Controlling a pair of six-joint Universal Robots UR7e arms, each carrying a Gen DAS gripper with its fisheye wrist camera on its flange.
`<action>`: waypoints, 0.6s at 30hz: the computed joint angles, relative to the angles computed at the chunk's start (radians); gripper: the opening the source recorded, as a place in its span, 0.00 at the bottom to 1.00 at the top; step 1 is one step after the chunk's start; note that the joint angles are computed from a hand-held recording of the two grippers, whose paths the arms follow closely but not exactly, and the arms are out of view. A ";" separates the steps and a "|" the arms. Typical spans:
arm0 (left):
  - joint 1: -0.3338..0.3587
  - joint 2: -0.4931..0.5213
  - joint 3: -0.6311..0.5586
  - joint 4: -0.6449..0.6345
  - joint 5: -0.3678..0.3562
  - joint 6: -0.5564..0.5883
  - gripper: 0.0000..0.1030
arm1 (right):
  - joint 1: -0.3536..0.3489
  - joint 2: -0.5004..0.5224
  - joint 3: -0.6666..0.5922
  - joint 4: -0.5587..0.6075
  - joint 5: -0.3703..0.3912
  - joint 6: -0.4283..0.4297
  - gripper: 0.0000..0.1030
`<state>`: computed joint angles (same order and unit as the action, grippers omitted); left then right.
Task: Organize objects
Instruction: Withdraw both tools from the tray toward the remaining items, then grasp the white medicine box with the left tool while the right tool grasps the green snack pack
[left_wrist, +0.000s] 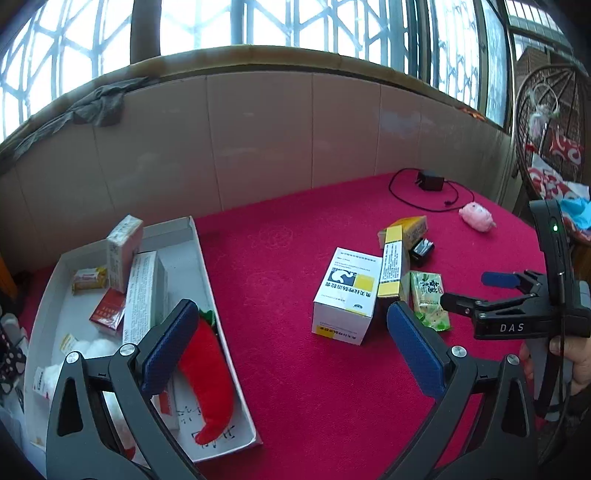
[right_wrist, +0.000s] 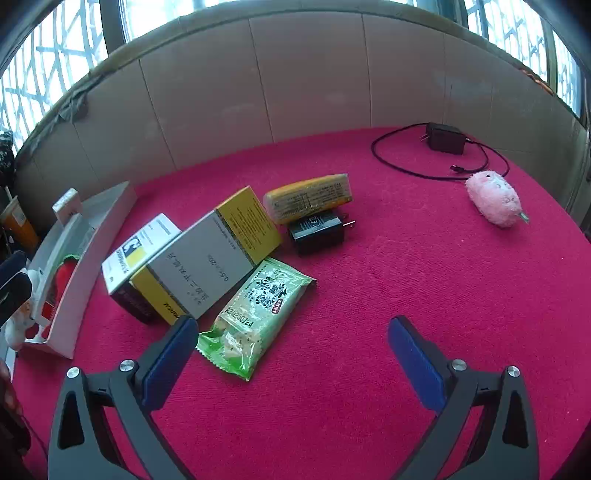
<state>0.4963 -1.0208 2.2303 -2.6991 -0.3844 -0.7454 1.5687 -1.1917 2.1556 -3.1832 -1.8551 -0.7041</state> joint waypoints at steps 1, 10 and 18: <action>0.015 0.016 -0.032 0.042 -0.009 0.015 1.00 | 0.007 0.021 -0.015 0.001 -0.022 0.009 1.00; 0.117 0.114 -0.202 0.269 -0.077 0.013 1.00 | 0.057 0.133 -0.084 0.011 -0.141 0.070 0.99; 0.171 0.150 -0.256 0.273 -0.105 0.053 1.00 | 0.059 0.148 -0.056 -0.100 -0.166 -0.060 0.70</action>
